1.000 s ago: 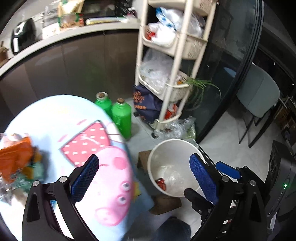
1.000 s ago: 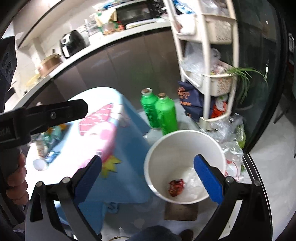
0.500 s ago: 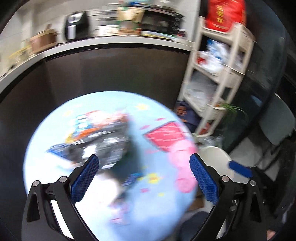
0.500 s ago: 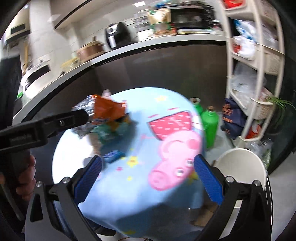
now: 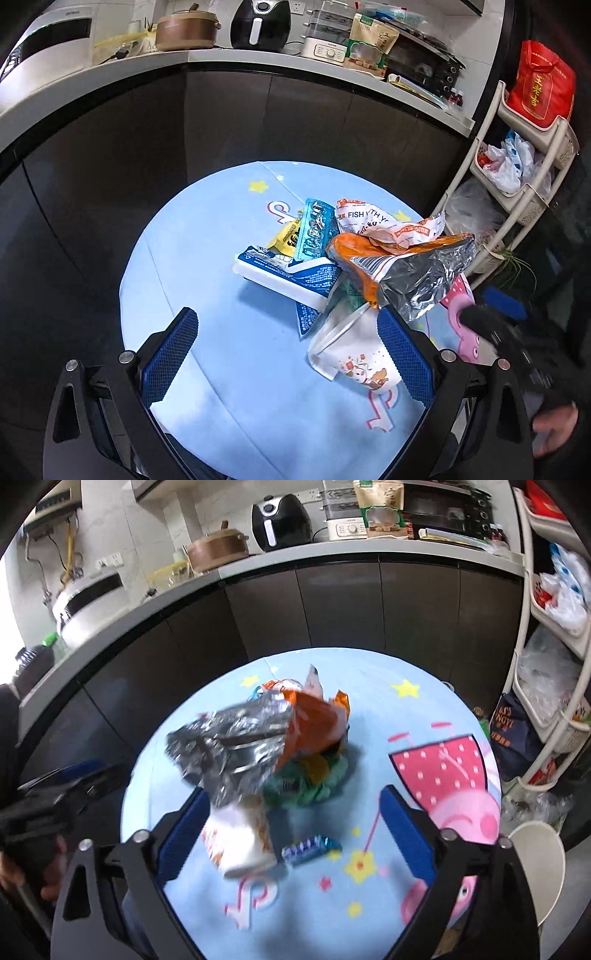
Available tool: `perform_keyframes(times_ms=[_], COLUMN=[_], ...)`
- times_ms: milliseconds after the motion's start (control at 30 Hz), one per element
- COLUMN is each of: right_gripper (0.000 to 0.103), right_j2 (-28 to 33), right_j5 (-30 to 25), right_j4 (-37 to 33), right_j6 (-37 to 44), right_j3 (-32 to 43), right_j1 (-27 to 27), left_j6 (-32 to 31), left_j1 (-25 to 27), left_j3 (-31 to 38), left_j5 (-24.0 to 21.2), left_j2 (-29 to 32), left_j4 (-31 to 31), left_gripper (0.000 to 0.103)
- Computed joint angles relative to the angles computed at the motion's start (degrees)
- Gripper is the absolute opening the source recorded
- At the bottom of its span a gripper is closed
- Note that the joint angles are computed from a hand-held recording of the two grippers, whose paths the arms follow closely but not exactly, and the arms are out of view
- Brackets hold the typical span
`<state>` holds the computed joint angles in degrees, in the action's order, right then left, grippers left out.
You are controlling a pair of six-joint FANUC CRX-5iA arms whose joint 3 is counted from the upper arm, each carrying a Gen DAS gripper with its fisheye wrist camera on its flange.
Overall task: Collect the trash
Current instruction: 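Move both tools back over the table toward the orange foil chip bag, then grasp the orange foil chip bag with the right tool while the left tool grasps a white wrapper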
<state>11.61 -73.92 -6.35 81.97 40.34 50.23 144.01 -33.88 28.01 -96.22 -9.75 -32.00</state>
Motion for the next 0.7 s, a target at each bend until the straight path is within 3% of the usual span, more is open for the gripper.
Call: perform_keyframes(times_ms=[167, 200, 233, 267, 300, 333, 700], right_gripper=[0.080, 0.071, 0.053, 0.041, 0.017, 0.006, 0.004], right_j2=[4.88, 5.41, 6.17, 6.93, 7.45, 7.35, -0.89], right_j5=[-2.02, -2.11, -2.63, -3.34, -4.35, -4.67, 1.70], right_j4=[4.16, 4.29, 4.46, 4.14, 2.93, 1.84, 1.32], right_j6=[-0.50, -0.44, -0.57, -0.54, -0.41, -0.29, -1.17], right_j3=[4.59, 5.07, 5.88, 6.87, 7.92, 8.08, -0.58], right_j1=[1.94, 1.97, 2.02, 1.88, 1.41, 0.88, -1.71], left_j6=[-2.82, -3.11, -3.27, -3.39, -3.49, -3.76, -5.34], left_j1=[4.04, 4.74, 5.28, 6.02, 6.48, 7.15, 8.08], left_j3=[-3.76, -4.44, -4.83, -5.35, -5.76, -6.31, -4.88], left_j5=[4.81, 5.82, 6.50, 7.42, 7.97, 8.80, 9.96], left_j2=[-1.82, -2.01, -2.08, -2.22, -2.42, -2.71, -1.44], left_j4=[5.94, 7.09, 7.95, 9.11, 9.74, 10.73, 11.93], left_gripper=[0.081, 0.080, 0.079, 0.078, 0.077, 0.076, 0.074])
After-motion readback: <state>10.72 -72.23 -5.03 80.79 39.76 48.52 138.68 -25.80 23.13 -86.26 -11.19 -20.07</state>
